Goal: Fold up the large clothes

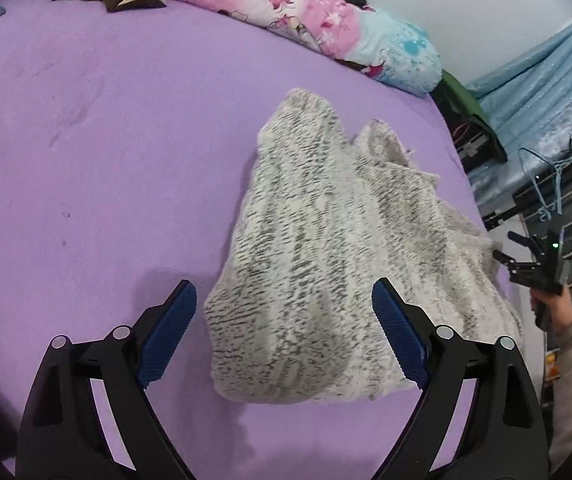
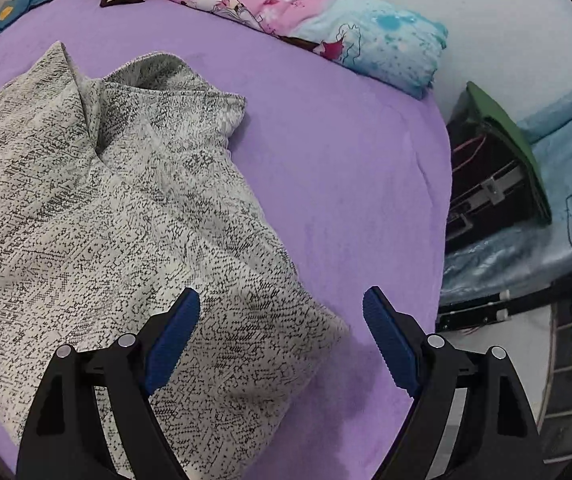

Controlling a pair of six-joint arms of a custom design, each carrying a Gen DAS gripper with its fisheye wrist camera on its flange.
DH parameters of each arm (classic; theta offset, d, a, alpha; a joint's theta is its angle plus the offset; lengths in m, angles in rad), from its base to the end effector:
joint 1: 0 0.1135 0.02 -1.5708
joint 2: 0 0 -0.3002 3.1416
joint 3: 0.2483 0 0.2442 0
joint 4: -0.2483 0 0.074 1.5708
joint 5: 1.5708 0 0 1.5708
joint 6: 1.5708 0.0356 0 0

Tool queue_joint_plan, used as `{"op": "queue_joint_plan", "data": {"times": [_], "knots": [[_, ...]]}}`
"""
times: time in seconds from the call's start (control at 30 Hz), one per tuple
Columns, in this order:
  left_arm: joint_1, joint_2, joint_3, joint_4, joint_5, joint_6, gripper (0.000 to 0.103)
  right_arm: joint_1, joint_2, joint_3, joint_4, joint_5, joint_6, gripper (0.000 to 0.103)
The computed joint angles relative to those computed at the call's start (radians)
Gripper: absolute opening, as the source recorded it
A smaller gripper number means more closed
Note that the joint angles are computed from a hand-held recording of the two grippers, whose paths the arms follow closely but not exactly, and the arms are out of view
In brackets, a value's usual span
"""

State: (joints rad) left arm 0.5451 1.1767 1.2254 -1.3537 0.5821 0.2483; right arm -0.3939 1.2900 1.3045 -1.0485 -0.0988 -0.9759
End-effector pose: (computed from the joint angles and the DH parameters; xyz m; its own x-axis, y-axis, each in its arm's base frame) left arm 0.1517 0.0691 0.3621 -0.8758 -0.2910 -0.3850 -0.0974 0.8879 -0.4497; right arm 0.2124 -0.0845 0.3713 -0.7225 -0.5922 -0.3568 -0.4693 0.7990 -0.3760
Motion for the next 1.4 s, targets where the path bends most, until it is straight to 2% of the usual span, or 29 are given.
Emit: {"op": "queue_joint_plan", "data": {"times": [0.17,0.3,0.33,0.37,0.4,0.5,0.73,0.87,0.93,1.03,1.13,1.23,1.3,1.37,1.4], "knots": [[-0.061,-0.019,0.012,0.003,-0.005,-0.033,0.086,0.011,0.035,-0.028,0.008,0.024,-0.016,0.079],[-0.127,-0.039,0.015,0.018,-0.018,-0.063,0.086,-0.029,0.065,-0.029,0.028,0.01,-0.01,0.053],[-0.143,-0.041,0.009,0.022,-0.024,-0.069,0.086,-0.047,0.079,-0.013,0.01,-0.009,-0.016,0.052],[-0.154,-0.042,0.004,0.026,-0.029,-0.073,0.086,-0.056,0.085,-0.007,-0.001,-0.018,-0.026,0.044],[-0.176,-0.042,-0.004,0.036,-0.046,-0.089,0.086,-0.062,0.088,-0.004,-0.008,-0.022,-0.038,0.032],[-0.219,-0.037,-0.03,0.059,-0.066,-0.12,0.086,-0.066,0.093,0.026,-0.038,-0.028,-0.06,0.017],[-0.258,-0.039,-0.054,0.085,-0.092,-0.144,0.086,-0.077,0.076,0.133,-0.015,-0.055,-0.031,0.014],[-0.27,-0.044,-0.074,0.103,-0.125,-0.169,0.086,-0.013,0.087,0.134,0.059,0.034,0.009,0.014],[-0.299,-0.052,-0.085,0.117,-0.156,-0.189,0.086,0.062,0.094,0.033,0.177,0.155,0.052,0.015],[-0.373,-0.064,-0.101,0.137,-0.229,-0.223,0.086,0.117,0.137,-0.11,0.312,0.279,0.095,0.016],[-0.4,-0.067,-0.105,0.143,-0.258,-0.226,0.086,0.139,0.138,-0.215,0.435,0.319,0.144,0.02],[-0.369,-0.052,-0.1,0.134,-0.227,-0.213,0.086,0.101,0.104,-0.183,0.386,0.277,0.157,0.038],[-0.34,-0.047,-0.095,0.129,-0.196,-0.201,0.087,0.037,0.066,-0.137,0.315,0.187,0.115,0.07],[-0.342,-0.043,-0.088,0.127,-0.189,-0.205,0.087,-0.054,0.035,-0.072,0.195,0.067,0.063,0.079],[-0.347,-0.04,-0.087,0.132,-0.187,-0.21,0.087,-0.116,0.005,-0.052,0.138,0.004,0.026,0.079]]}}
